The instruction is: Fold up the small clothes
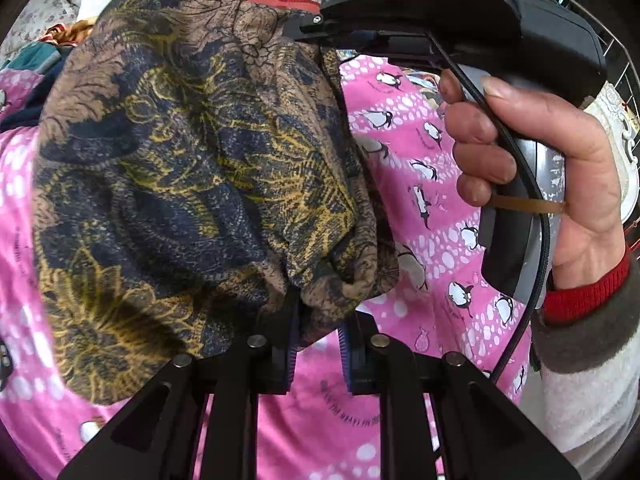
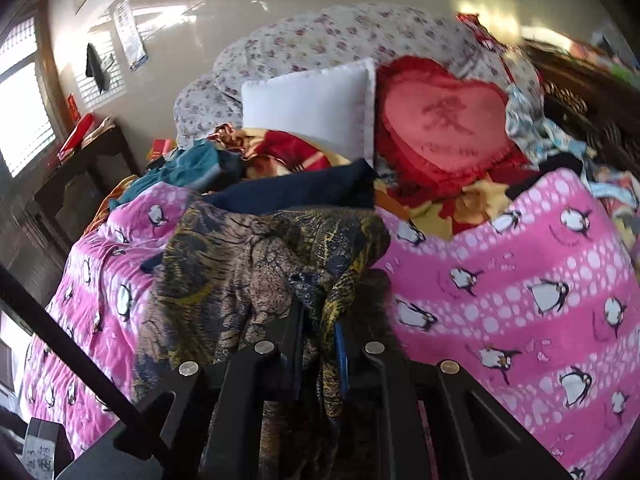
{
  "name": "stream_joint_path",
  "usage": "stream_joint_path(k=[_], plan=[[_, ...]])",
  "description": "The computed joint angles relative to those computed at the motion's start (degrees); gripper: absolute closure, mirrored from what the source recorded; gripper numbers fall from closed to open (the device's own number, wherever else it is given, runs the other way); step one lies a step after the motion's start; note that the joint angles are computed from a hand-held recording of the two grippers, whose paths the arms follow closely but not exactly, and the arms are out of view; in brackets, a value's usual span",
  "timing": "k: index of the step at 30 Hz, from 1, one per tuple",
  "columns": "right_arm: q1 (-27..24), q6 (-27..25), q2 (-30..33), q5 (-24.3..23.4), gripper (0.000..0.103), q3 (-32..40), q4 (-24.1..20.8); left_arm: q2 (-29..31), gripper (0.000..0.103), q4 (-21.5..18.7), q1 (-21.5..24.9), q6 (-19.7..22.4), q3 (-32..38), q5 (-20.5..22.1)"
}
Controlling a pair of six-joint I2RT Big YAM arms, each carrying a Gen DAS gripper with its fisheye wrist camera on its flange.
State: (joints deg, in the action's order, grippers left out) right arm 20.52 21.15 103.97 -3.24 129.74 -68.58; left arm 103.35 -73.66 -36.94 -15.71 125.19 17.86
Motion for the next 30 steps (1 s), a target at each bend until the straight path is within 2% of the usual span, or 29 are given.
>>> stream_joint_path(k=[2,5,6,7,8,9,10,12,14,15,17,18,19,20,22,25,27,29,30], plan=[[-0.09,-1.06,0.65,0.57,0.090,0.21,-0.46,0.43,0.086,0.07,-0.67,0.08,0.47,-1.23],[0.81,-2.36,3.60,5.41,0.089,2.94,-3.69,1.02,0.083,-1.92,-2.09,0.63,2.22,-3.17],[0.90,-2.00,3.78,6.21,0.084,2.84,-3.99,0.70,0.075,-3.46,-1.65,1.75,2.95,-2.37],[0.86,-1.61,2.93,6.57,0.080,1.47,-2.98,-0.34,0.061,-4.24,-1.38,3.03,2.84,-1.79],[0.85,-1.00,0.94,7.48,0.073,-0.94,-1.37,-1.32,0.053,-4.05,-0.59,4.35,2.36,-1.88],[0.64,-0.59,-0.95,7.89,0.067,-2.97,-0.29,-2.76,0.037,-3.48,-0.30,5.52,1.70,-3.30],[0.67,-0.17,-2.57,8.05,0.064,-4.73,0.53,-4.44,0.026,-2.53,0.12,6.65,0.43,-5.15],[0.90,1.23,-8.26,7.78,0.049,-10.70,3.04,-7.66,0.022,0.45,1.31,8.29,-2.49,-9.13],[1.43,1.35,-12.60,4.57,0.039,-16.21,6.70,-8.35,0.021,1.18,2.84,9.68,-3.15,-14.28],[1.79,1.30,-14.00,2.20,0.034,-18.39,7.59,-8.21,0.021,1.13,3.56,9.66,-3.33,-15.08],[2.59,2.36,-14.19,0.73,0.034,-19.97,7.13,-6.91,0.021,0.74,5.03,7.79,-3.22,-15.46],[3.11,2.69,-13.79,0.40,0.041,-20.57,7.34,-5.51,0.021,-0.40,5.89,6.92,-1.94,-15.38],[3.77,1.96,-12.57,0.30,0.057,-20.35,6.64,-4.79,0.021,-0.73,5.90,5.84,-2.07,-15.96],[4.13,1.40,-11.92,0.66,0.099,-20.00,5.98,-4.19,0.021,-0.76,5.87,4.73,-2.72,-16.18],[5.30,0.08,-12.98,4.16,0.098,-21.44,6.75,-3.23,0.021,-2.17,6.08,3.66,-3.77,-14.27],[6.32,-0.94,-15.90,9.85,0.099,-24.72,7.70,-3.98,0.021,-1.78,6.27,2.62,-8.24,-11.74],[5.99,-0.30,-14.26,11.83,0.098,-24.51,5.83,-4.22,0.021,-0.11,5.83,3.27,-10.05,-13.58],[5.76,0.45,-14.25,11.60,0.098,-25.44,6.93,-4.06,0.021,-0.82,5.32,4.29,-9.19,-15.13],[5.70,0.91,-15.20,11.44,0.094,-26.13,7.49,-4.57,0.021,-0.73,5.33,4.31,-9.07,-14.88]])
